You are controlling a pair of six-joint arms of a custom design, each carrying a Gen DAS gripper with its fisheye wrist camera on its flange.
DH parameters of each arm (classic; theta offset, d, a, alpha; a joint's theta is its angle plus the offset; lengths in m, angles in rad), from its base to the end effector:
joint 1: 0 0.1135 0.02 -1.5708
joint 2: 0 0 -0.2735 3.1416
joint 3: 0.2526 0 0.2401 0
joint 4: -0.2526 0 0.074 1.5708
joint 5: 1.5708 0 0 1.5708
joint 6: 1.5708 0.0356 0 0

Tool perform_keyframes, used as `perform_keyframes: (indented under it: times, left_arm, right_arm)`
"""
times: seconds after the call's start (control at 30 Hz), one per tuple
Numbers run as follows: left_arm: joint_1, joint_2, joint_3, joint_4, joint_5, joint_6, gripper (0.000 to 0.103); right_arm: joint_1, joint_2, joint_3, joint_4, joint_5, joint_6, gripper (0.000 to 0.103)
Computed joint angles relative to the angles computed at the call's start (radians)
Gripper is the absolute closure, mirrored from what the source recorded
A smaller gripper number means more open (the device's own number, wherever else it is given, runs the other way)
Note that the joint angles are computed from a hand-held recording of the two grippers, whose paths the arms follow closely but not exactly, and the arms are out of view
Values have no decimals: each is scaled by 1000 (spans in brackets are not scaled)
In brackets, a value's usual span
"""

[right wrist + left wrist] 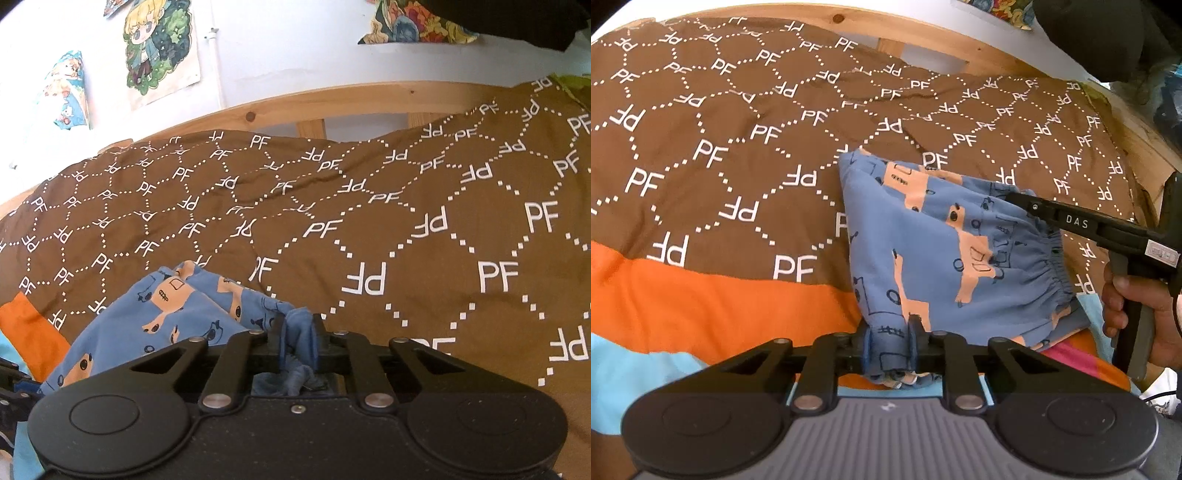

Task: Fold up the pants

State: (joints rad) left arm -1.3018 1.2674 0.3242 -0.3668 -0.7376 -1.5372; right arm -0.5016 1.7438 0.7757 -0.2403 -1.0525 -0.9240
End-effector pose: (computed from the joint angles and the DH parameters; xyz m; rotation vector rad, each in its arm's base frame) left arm 0.0627 -0.1375 0.1246 -0.3977 2.3405 -0.1693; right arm 0.2611 -0.1079 0.1397 -0.6624 2.0176 0.6750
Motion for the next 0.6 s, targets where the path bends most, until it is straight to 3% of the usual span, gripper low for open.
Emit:
perform_keyframes:
  times: [0.27,0.4,0.5,0.6]
  left_arm:
    - [26,-43,63,-98,38,58,86]
    - [53,-94,127,-206,20,123,87]
    - [63,-136,178,-307,-28,152,87]
    - [135,-207,197,-328,-42,241,87]
  right_arm:
    - [28,-73,76,-164,29,-40,93]
    - [65,-107,154,-270,50,-72,93]
    - [98,-133,225,-320,41,-36,93]
    - [156,-161,275,-290,37,33,93]
